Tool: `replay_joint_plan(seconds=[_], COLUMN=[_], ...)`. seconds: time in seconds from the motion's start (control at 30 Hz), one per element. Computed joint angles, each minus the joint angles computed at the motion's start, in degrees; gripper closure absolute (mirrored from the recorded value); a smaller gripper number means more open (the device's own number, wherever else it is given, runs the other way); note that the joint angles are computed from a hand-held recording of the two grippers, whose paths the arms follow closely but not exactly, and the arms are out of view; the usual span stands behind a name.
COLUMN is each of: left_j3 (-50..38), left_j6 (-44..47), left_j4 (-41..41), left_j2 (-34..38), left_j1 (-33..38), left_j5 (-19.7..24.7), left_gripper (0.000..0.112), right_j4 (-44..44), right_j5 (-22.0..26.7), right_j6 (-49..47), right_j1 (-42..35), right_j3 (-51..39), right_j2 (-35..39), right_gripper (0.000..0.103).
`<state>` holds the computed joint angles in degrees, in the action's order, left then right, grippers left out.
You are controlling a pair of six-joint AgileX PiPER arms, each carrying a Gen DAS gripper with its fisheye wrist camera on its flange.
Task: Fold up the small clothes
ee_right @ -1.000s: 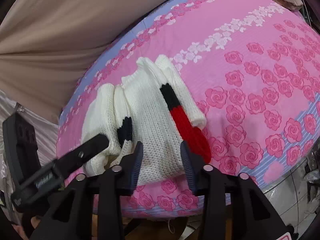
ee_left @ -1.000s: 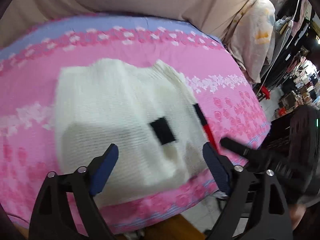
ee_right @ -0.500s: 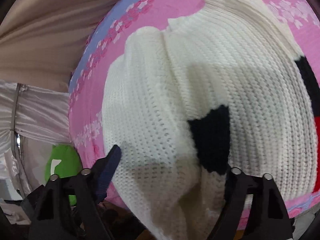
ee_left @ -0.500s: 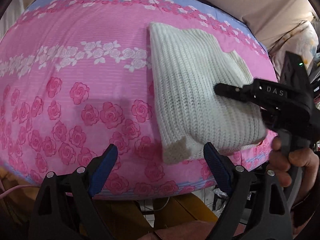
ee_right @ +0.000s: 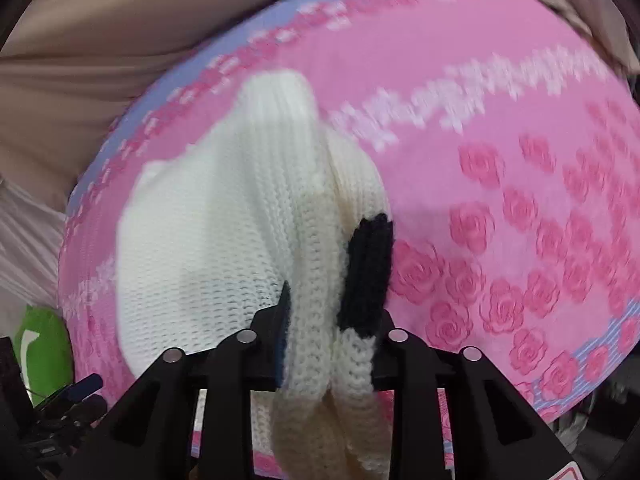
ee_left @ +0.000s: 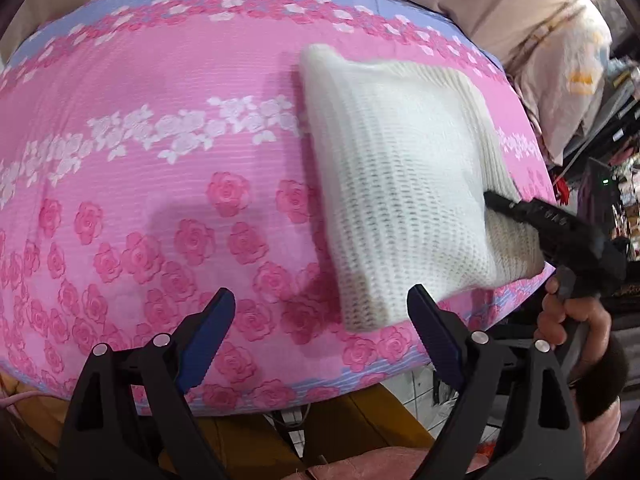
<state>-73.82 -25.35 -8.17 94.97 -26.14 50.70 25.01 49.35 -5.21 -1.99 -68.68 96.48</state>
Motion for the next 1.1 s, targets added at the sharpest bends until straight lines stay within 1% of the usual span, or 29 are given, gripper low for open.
replay_joint_plan(seconds=[0.07,0.1,0.13,0.17,0.23,0.27,0.37,0.4,0.43,0.47,0.5,0.53,0.57,0.6,0.63,0.67,0.7,0.73,0.77,0.8,0.83,0.87,0.9,0.93,0.97,1.0,1.03,1.1], left_j3=[-2.1,-2.8,-3.2,-4.5,-5.7,-6.0,-6.7,-6.4,-6.3,-6.1,-5.9,-6.1,-6.1,-6.1,-6.2,-6.0,-5.8,-5.0,-4.5,-4.0,-3.8,-3.8,-3.7,-3.2,-2.3,-1.1,0.2,1.5], left_j6=[0.5,1.1,1.8,2.2,3.3,4.1,5.7,5.5,5.5,6.2,6.8,6.5,6.2,5.9,3.7,2.4,2.0,1.8,1.9,2.1,2.6,2.7,2.3,2.0,1.9,2.1,1.4,-0.8], left_j4=[0.2,-0.2,-0.7,-1.2,-2.6,-3.7,-7.3,-7.8,-8.2,-8.8,-9.3,-8.5,-7.7,-6.4,-2.8,-1.2,-0.8,-1.3,-1.9,-2.3,-2.7,-2.5,-1.6,-0.6,0.1,0.4,1.4,3.6], left_j2=[1.4,2.2,3.0,4.4,6.2,7.0,9.8,10.3,10.8,11.2,11.4,11.6,11.5,11.3,11.1,11.0,10.9,10.5,10.3,10.2,10.0,9.7,9.2,8.0,6.4,4.6,2.5,-0.7], left_j1=[-1.2,-1.5,-1.7,-1.9,-1.8,-1.7,-0.9,-0.9,-0.8,-0.6,-0.4,-0.4,-0.6,-0.8,-1.6,-1.9,-1.7,-1.1,-0.8,-0.5,-0.4,-0.6,-1.1,-1.5,-1.8,-1.5,-1.5,-1.3], left_j5=[1.0,1.6,1.9,2.8,4.3,4.6,5.0,4.3,3.6,2.9,2.8,3.1,3.3,3.6,4.6,5.0,5.3,5.4,5.2,5.0,5.1,5.2,5.3,4.8,3.7,2.6,0.9,-0.8], left_gripper=[0.027,0.027,0.027,0.027,0.027,0.027,0.027,0.031,0.042,0.048,0.057,0.064,0.066,0.07,0.07,0.07,0.07,0.069,0.068,0.066,0.065,0.065,0.065,0.064,0.064,0.062,0.059,0.052], right_j4=[10.6,13.2,13.4,13.4,13.5,13.2,16.1,18.3,20.4,21.7,21.8,21.0,20.0,20.8,23.1,27.7,32.5,35.0,35.3,33.2,28.9,23.2,19.0,17.1,17.5,15.9,12.0,0.6], right_j5=[-0.4,-0.7,-0.6,0.3,3.1,4.8,6.4,6.2,4.9,3.9,2.1,0.2,-1.0,-0.8,0.4,2.8,7.5,11.3,12.9,12.3,10.1,5.9,2.8,2.0,2.7,3.4,2.6,1.7], right_j6=[-5.5,-6.4,-6.1,-6.3,-8.1,-9.0,-12.5,-12.9,-13.1,-13.4,-12.6,-11.3,-9.7,-9.4,-11.0,-15.0,-18.9,-21.3,-22.4,-21.7,-19.8,-17.5,-16.5,-13.8,-12.4,-9.8,-6.1,3.6], right_j1=[-4.9,-6.5,-7.3,-8.3,-10.5,-11.5,-13.2,-13.5,-12.9,-12.7,-11.7,-10.3,-8.9,-8.2,-8.5,-9.9,-12.3,-14.5,-15.5,-15.3,-14.2,-12.0,-10.9,-10.7,-11.5,-11.1,-9.0,-3.2], right_j3=[3.5,5.0,5.6,6.1,7.2,8.5,14.9,17.5,19.6,20.7,21.6,21.9,21.6,21.1,20.7,20.9,20.4,19.7,19.3,19.3,19.5,20.5,22.4,22.9,23.1,22.4,21.2,17.5], right_j2=[-2.8,-5.0,-6.9,-9.0,-11.6,-13.4,-17.3,-18.0,-18.0,-17.2,-16.5,-15.9,-15.1,-14.7,-15.5,-17.0,-18.6,-19.5,-20.1,-19.7,-18.8,-17.1,-13.7,-12.7,-13.6,-15.4,-17.6,-21.5], right_gripper=[0.067,0.065,0.061,0.06,0.051,0.049,0.045,0.045,0.045,0.045,0.049,0.063,0.074,0.089,0.09,0.091,0.091,0.092,0.092,0.092,0.092,0.091,0.088,0.088,0.087,0.082,0.076,0.076])
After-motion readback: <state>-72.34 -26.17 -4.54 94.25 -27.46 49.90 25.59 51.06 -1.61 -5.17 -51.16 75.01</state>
